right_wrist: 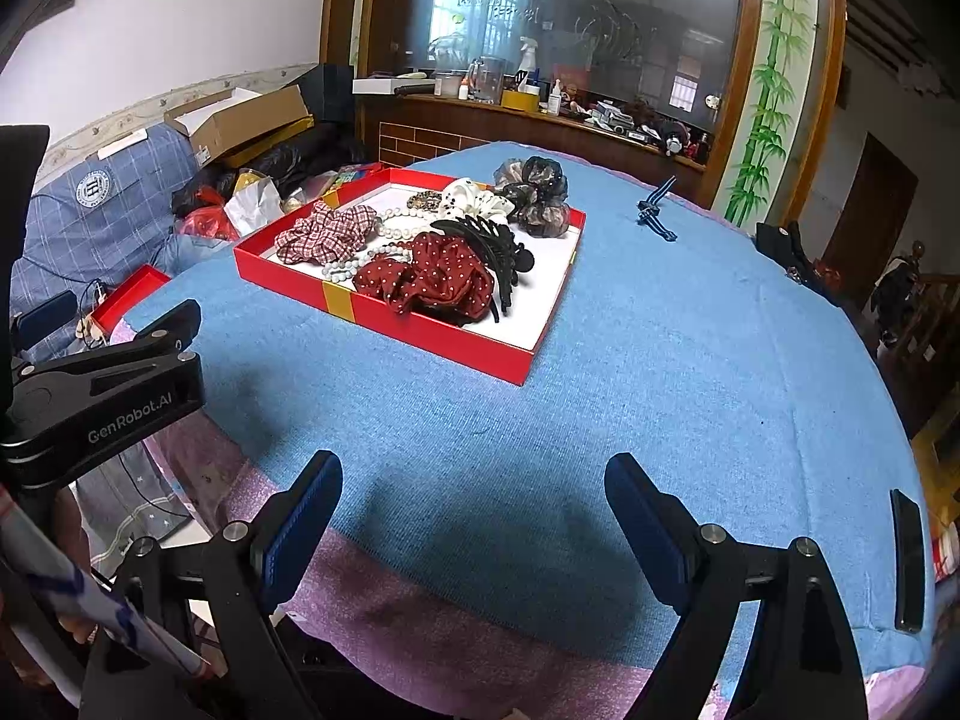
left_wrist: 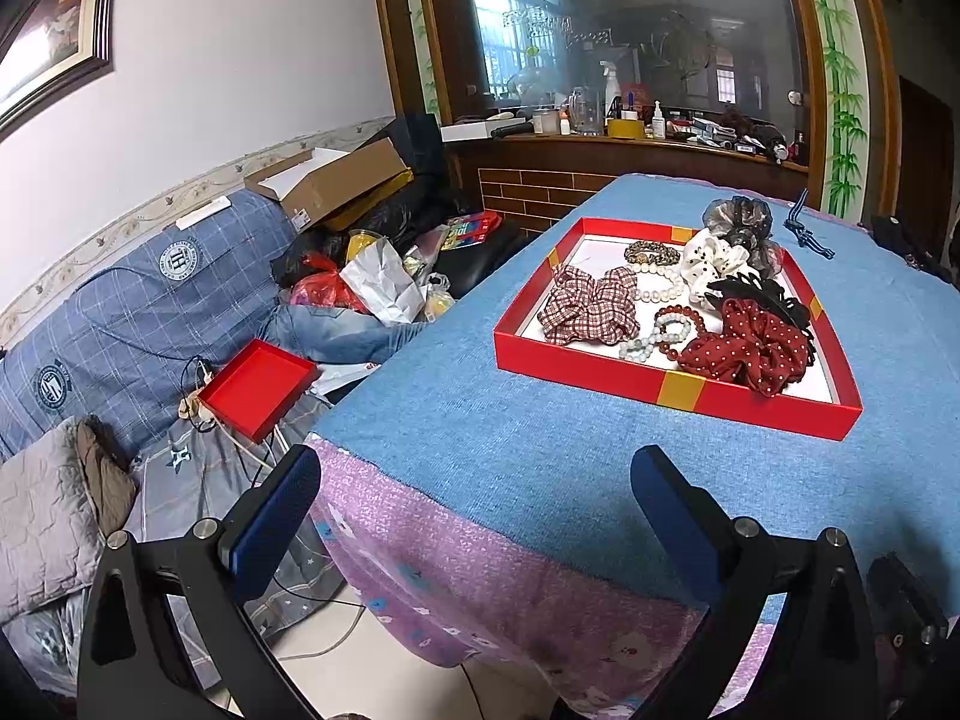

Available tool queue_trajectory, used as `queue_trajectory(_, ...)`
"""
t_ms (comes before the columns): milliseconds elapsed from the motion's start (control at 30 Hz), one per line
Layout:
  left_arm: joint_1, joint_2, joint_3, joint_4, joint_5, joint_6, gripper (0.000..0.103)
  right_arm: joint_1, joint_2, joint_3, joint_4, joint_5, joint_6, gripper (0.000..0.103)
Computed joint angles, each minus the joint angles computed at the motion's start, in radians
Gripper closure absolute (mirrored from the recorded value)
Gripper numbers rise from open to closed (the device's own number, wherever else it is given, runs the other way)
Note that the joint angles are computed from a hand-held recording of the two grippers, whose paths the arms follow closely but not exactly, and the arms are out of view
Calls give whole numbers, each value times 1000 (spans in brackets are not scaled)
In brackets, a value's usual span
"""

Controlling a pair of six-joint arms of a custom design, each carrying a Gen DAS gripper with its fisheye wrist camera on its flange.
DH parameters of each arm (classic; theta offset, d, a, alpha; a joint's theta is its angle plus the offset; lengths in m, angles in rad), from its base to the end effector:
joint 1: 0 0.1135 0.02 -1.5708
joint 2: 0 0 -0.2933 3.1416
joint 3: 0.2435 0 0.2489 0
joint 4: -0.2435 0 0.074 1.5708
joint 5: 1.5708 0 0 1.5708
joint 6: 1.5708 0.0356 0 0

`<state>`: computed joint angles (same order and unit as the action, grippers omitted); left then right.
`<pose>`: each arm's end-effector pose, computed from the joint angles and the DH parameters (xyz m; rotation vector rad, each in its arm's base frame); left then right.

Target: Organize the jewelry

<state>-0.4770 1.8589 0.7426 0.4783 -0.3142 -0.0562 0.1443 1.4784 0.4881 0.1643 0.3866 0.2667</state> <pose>0.3159 -0.1509 0.1398 0.2835 2.1547 0.0437 0.2475 0.0224 0.1578 0.3200 2.3123 -0.2605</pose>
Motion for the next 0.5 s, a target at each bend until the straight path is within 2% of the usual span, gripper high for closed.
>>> queue_trajectory(500, 5, 5, 3, -29, -15, -1, 0, -4, 3, 3, -6, -6, -1, 11)
